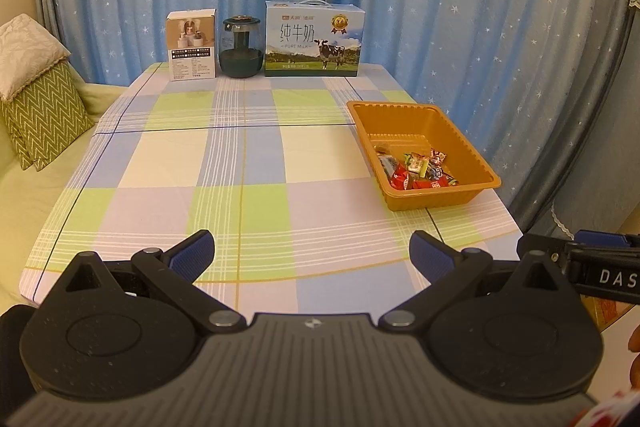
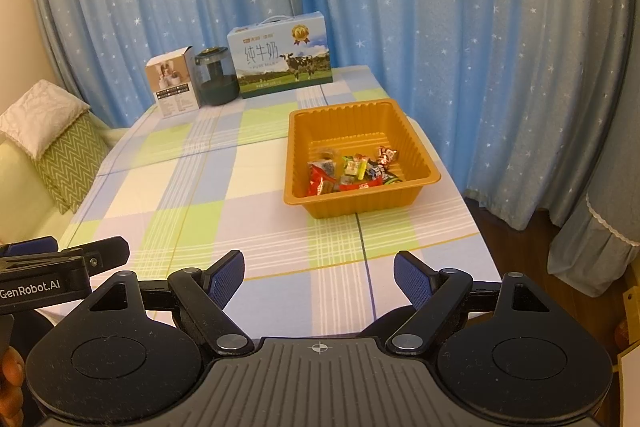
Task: Organize snacks
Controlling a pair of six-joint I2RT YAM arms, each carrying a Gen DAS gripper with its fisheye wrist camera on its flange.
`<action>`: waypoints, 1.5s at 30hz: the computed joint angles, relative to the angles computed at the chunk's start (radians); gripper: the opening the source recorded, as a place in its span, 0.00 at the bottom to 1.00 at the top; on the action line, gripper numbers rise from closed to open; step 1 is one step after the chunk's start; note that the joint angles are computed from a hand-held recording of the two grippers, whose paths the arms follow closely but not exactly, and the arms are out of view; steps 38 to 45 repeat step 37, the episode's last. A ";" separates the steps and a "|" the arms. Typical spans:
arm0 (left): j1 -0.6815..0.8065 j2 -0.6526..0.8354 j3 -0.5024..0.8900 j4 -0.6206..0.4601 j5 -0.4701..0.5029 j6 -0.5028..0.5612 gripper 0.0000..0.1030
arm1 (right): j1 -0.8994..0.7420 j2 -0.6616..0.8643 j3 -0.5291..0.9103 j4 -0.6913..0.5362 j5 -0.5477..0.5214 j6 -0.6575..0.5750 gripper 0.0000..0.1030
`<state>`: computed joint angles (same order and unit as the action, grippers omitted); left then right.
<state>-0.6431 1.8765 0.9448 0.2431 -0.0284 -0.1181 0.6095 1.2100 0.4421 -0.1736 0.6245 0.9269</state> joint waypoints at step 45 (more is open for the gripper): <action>0.003 0.016 -0.017 0.030 0.011 0.002 1.00 | 0.004 0.005 0.003 0.002 0.003 0.003 0.79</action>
